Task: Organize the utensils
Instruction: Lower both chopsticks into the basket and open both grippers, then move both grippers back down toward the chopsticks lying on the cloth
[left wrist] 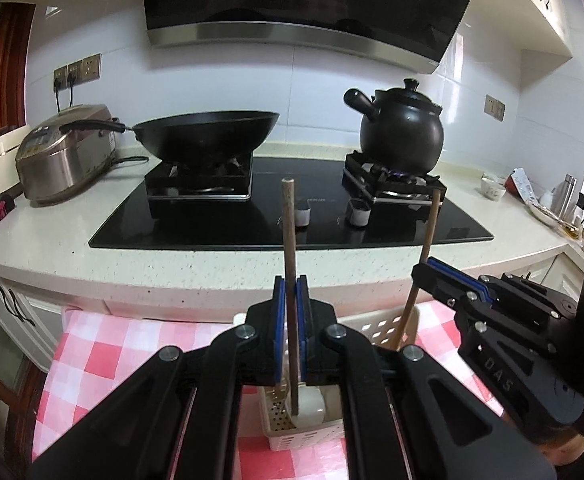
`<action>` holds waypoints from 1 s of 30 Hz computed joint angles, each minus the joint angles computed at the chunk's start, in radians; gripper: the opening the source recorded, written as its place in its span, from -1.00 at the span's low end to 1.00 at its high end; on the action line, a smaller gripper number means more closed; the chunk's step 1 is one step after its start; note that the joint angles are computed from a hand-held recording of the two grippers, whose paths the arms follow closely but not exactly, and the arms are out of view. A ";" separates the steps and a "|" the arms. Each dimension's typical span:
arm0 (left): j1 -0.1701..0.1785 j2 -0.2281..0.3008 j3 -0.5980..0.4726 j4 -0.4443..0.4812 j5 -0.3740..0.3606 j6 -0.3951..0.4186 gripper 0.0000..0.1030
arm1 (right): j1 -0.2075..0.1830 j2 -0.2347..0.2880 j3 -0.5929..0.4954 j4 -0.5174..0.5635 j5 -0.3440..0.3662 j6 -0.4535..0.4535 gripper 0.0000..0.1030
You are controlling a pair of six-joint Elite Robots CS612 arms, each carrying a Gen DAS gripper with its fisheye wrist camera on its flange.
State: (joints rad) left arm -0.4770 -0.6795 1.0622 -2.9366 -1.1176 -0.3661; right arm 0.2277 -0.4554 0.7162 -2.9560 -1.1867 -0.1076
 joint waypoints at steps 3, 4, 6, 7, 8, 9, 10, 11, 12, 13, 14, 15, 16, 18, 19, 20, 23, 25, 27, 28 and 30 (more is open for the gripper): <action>0.003 -0.002 0.005 0.005 0.003 -0.005 -0.88 | -0.002 0.000 0.001 0.005 -0.002 0.003 -0.84; 0.003 -0.004 0.009 0.006 0.005 -0.007 -0.88 | -0.002 -0.001 0.001 0.004 -0.005 0.001 -0.83; 0.003 -0.010 0.018 0.001 0.012 -0.009 -0.86 | -0.003 -0.007 0.011 -0.002 -0.011 0.001 -0.83; 0.003 -0.015 0.025 -0.003 0.015 -0.008 -0.84 | -0.005 -0.012 0.019 -0.008 -0.013 0.004 -0.83; 0.002 -0.021 0.038 -0.013 0.019 -0.006 -0.78 | -0.006 -0.017 0.028 -0.015 -0.016 0.006 -0.83; 0.002 -0.026 0.047 -0.021 0.021 -0.003 -0.70 | -0.007 -0.022 0.036 -0.019 -0.017 0.006 -0.77; 0.001 -0.032 0.058 -0.029 0.020 0.001 -0.64 | -0.008 -0.028 0.046 -0.022 -0.016 0.005 -0.75; 0.000 -0.035 0.064 -0.033 0.019 0.004 -0.51 | -0.009 -0.033 0.056 -0.025 -0.018 0.003 -0.68; -0.001 -0.041 0.074 -0.040 0.022 0.009 -0.42 | -0.009 -0.038 0.065 -0.032 -0.023 0.002 -0.60; -0.003 -0.044 0.082 -0.045 0.025 0.012 -0.40 | -0.009 -0.046 0.081 -0.041 -0.028 0.003 -0.56; -0.005 -0.049 0.090 -0.049 0.027 0.015 -0.34 | -0.010 -0.052 0.090 -0.044 -0.027 0.005 -0.50; -0.008 -0.055 0.102 -0.053 0.032 0.019 -0.27 | -0.011 -0.056 0.099 -0.048 -0.027 0.006 -0.44; -0.010 -0.060 0.111 -0.057 0.037 0.022 -0.23 | -0.011 -0.066 0.117 -0.060 -0.030 0.004 -0.40; -0.016 -0.076 0.142 -0.073 0.049 0.028 -0.11 | -0.013 -0.085 0.156 -0.088 -0.032 0.001 -0.29; -0.018 -0.084 0.155 -0.080 0.051 0.031 -0.09 | -0.015 -0.097 0.181 -0.106 -0.031 0.004 -0.29; -0.022 -0.095 0.179 -0.092 0.057 0.035 -0.03 | -0.018 -0.111 0.209 -0.122 -0.028 0.009 -0.29; -0.031 -0.120 0.239 -0.140 0.068 0.043 0.29 | -0.029 -0.148 0.291 -0.166 -0.015 0.026 -0.25; -0.041 -0.137 0.288 -0.183 0.077 0.064 0.45 | -0.034 -0.171 0.345 -0.186 -0.006 0.027 -0.15; -0.052 -0.150 0.326 -0.199 0.091 0.072 0.55 | -0.038 -0.192 0.396 -0.206 0.002 0.026 -0.04; -0.056 -0.157 0.345 -0.205 0.091 0.067 0.59 | -0.039 -0.205 0.429 -0.217 0.007 0.027 -0.02; -0.061 -0.171 0.383 -0.216 0.081 0.045 0.71 | -0.041 -0.223 0.474 -0.228 0.014 0.025 0.03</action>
State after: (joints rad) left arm -0.5383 -0.8501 1.4449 -3.1531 -1.0369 -0.3214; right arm 0.1869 -0.6784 1.1903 -3.1844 -1.1727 -0.0829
